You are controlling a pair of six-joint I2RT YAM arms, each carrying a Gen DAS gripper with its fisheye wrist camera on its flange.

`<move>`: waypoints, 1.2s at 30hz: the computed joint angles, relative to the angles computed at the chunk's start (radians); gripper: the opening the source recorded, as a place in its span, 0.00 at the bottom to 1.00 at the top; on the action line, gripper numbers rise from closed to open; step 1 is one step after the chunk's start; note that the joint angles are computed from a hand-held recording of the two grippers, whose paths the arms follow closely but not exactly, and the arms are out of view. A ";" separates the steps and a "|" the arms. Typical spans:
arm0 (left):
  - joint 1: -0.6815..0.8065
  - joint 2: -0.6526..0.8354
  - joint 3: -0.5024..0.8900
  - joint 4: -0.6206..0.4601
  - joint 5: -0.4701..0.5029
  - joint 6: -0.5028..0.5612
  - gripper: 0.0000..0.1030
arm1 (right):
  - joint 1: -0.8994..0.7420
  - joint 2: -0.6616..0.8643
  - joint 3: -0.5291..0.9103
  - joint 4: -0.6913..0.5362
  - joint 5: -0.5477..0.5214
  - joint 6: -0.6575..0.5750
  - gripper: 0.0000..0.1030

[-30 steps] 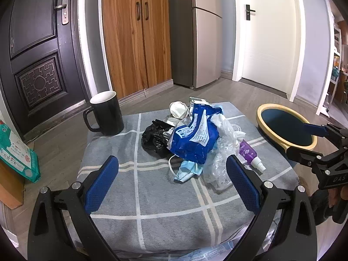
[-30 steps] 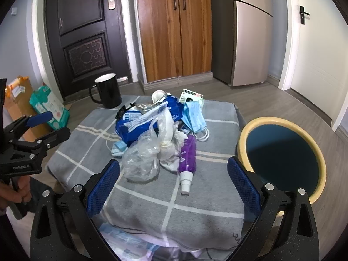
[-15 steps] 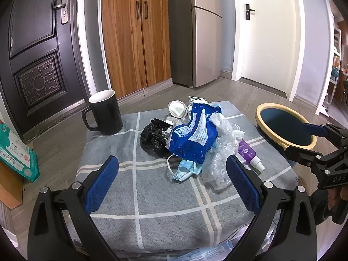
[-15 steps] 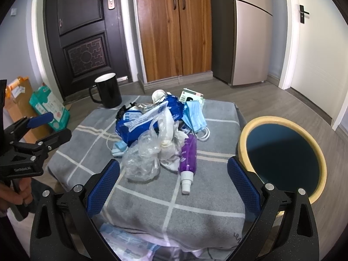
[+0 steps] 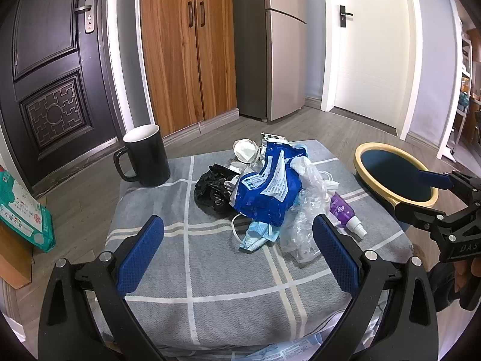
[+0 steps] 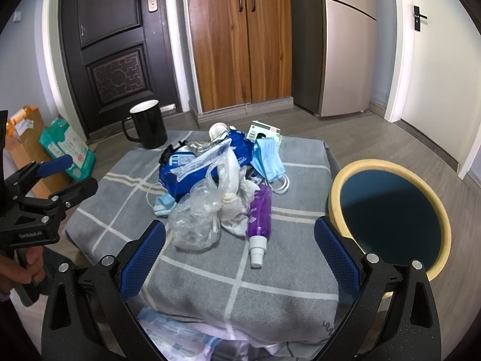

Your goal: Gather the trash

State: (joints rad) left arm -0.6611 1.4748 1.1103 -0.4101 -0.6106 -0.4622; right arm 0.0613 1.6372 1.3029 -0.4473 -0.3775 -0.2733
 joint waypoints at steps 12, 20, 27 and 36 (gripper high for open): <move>0.016 -0.006 -0.004 0.007 0.031 0.007 0.95 | -0.004 0.004 0.008 -0.019 0.006 0.012 0.95; 0.028 -0.001 0.000 -0.001 0.033 0.001 0.95 | -0.003 0.015 0.030 -0.036 0.008 0.019 0.95; 0.031 -0.005 -0.004 0.000 0.047 -0.003 0.95 | -0.002 0.018 0.041 -0.050 0.010 0.019 0.95; 0.041 -0.005 0.000 -0.006 0.055 -0.009 0.95 | -0.011 0.021 0.055 -0.050 0.008 0.028 0.95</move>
